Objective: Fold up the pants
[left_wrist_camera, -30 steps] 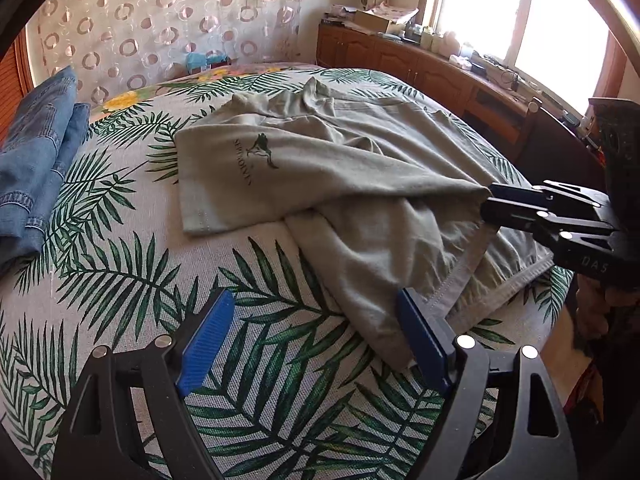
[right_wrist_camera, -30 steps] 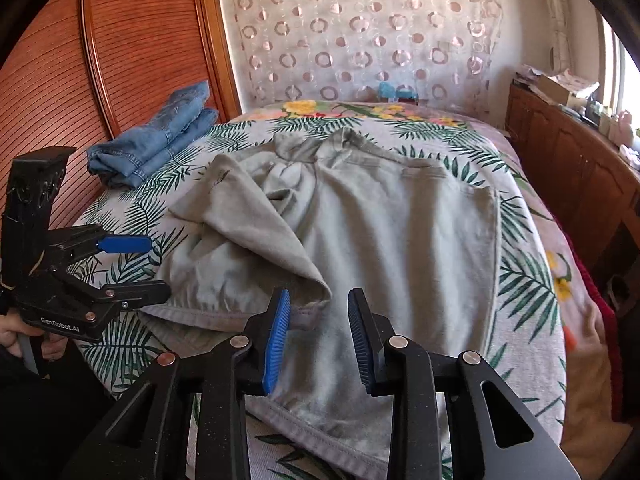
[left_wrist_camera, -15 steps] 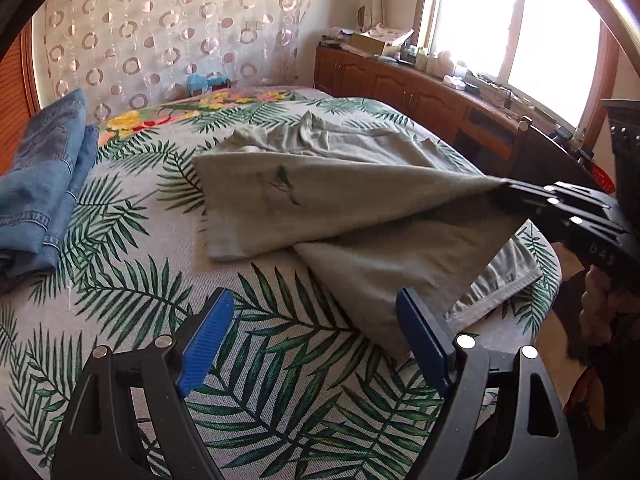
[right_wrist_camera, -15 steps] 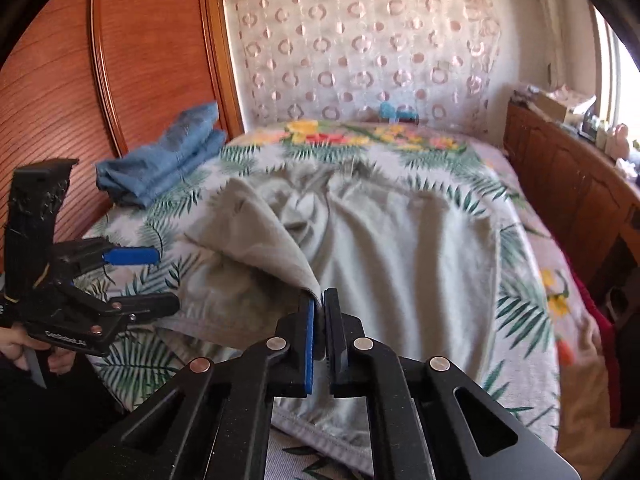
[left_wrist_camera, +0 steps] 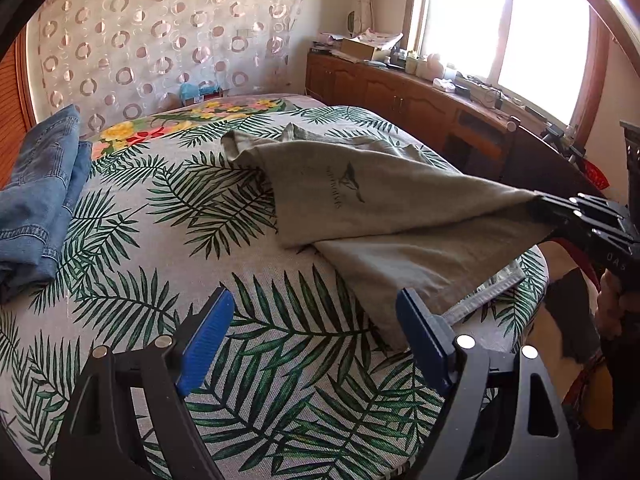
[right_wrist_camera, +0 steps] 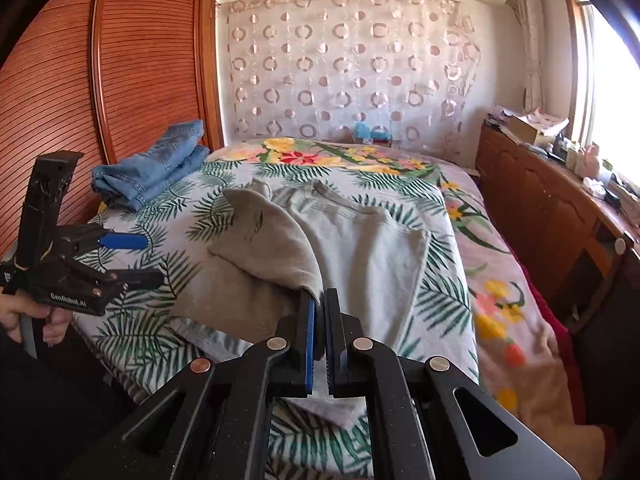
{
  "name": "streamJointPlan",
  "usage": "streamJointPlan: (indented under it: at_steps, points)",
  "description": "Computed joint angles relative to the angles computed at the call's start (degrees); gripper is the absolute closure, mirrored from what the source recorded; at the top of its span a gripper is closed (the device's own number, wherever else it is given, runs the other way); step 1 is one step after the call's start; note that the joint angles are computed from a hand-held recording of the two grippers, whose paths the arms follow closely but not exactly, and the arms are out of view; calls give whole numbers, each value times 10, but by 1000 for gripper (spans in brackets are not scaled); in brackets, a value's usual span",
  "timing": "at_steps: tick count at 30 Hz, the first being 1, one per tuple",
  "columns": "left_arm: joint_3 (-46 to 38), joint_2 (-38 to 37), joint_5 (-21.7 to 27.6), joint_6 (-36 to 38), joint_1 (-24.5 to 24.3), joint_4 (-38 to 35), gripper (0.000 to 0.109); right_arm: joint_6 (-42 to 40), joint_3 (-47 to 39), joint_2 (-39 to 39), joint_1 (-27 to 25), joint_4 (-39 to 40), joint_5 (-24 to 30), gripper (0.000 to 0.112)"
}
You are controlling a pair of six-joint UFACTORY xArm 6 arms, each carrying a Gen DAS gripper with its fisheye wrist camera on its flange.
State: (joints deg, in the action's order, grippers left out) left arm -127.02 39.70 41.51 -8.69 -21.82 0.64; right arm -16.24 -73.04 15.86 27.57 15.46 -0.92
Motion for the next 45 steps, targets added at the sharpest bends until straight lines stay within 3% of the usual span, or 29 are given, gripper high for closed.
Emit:
streamJointPlan:
  at_steps: [5,8,12,19,22,25,29,31,35,45]
  points:
    - [-4,4,-1,2,-2,-2,25,66,16,-7,-14,-55,15,108]
    - [-3,5,-1,0,-4,-2,25,42,16,-7,-13,-13,38,108]
    - [-5,7,-5,-1,-5,-1,25,60,5,8,-13,-15,62,108]
    - [32,-9,-54,-29,-7,39,25,47,-6,12,-20,6,83,108]
    - [42,-15,-67,-37,-7,47,25,51,5,3,-24,2,77,95]
    - [56,-24,-82,-52,-5,56,25,17,27,-12,-22,46,51,93]
    - [67,-31,-96,-79,-2,83,25,77,45,-29,-29,-23,23,87]
    - [73,-35,-104,-85,1,88,25,62,44,-33,-26,-13,17,81]
    - [88,-46,-120,-106,8,105,25,-56,14,-16,-5,97,16,60]
    - [109,-65,-128,-134,21,132,25,-131,-175,103,11,142,107,60]
